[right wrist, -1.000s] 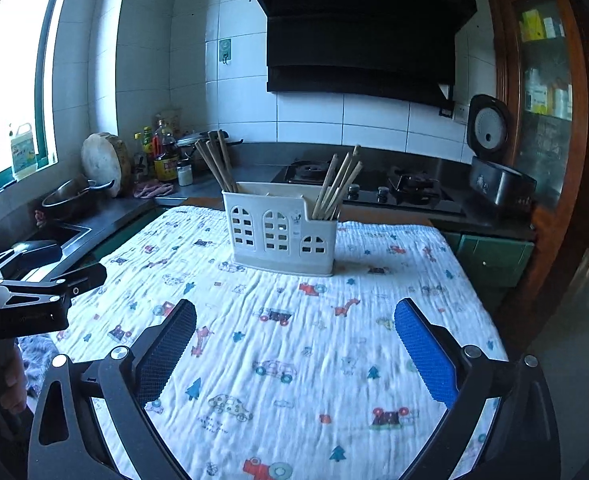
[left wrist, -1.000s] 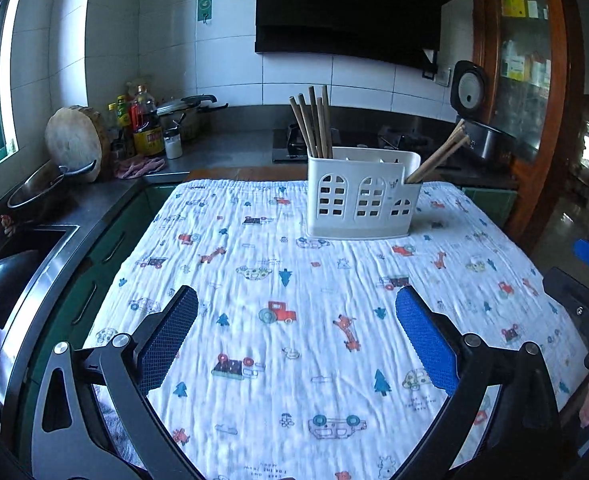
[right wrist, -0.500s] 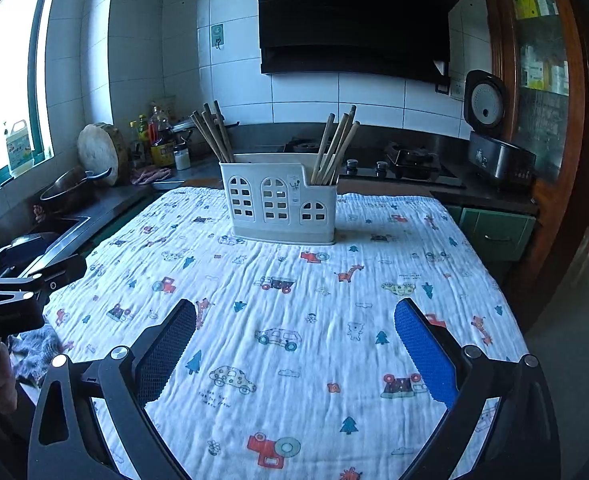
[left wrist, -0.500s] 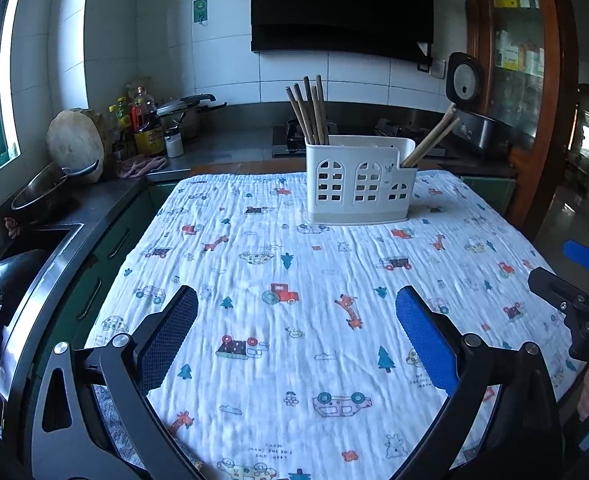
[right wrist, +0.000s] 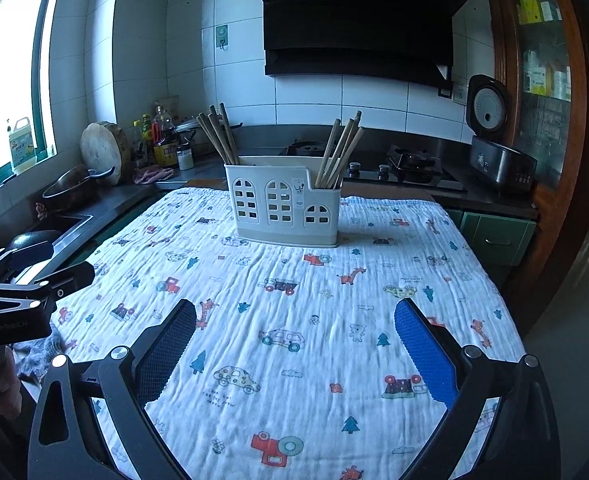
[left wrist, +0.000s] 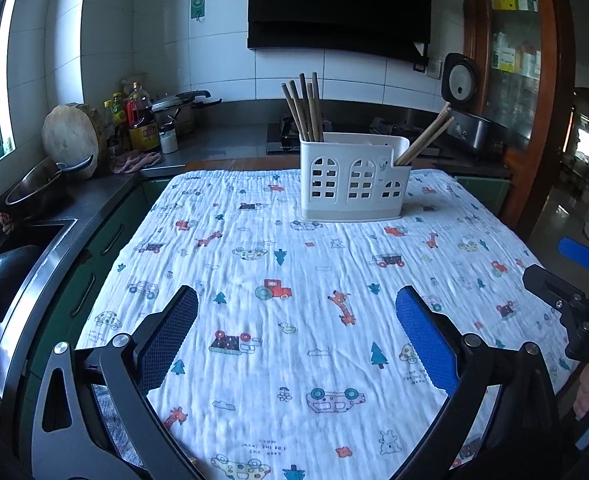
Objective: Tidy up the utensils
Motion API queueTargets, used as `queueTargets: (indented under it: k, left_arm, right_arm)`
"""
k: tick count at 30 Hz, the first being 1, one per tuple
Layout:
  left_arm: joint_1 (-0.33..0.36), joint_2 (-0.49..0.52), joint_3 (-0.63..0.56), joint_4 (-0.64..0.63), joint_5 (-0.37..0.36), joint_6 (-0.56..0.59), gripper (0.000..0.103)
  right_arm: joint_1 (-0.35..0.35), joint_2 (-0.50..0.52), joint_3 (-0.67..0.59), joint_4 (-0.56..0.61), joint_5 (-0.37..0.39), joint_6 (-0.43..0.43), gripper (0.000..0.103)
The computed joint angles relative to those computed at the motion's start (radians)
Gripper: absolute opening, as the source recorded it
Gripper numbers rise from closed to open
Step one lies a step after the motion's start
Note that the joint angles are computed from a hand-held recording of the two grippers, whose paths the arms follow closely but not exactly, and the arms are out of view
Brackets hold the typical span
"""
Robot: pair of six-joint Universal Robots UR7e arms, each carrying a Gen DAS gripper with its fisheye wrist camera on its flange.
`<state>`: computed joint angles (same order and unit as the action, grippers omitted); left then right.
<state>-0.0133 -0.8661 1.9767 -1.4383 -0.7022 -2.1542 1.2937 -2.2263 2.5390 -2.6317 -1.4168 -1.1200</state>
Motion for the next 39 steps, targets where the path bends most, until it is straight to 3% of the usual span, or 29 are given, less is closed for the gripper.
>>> queueTargets:
  k: [39]
  left_arm:
    - [0.002, -0.003, 0.007, -0.011, -0.018, 0.007, 0.098]
  right_arm:
    - [0.034, 0.007, 0.001, 0.004, -0.025, 0.016, 0.096]
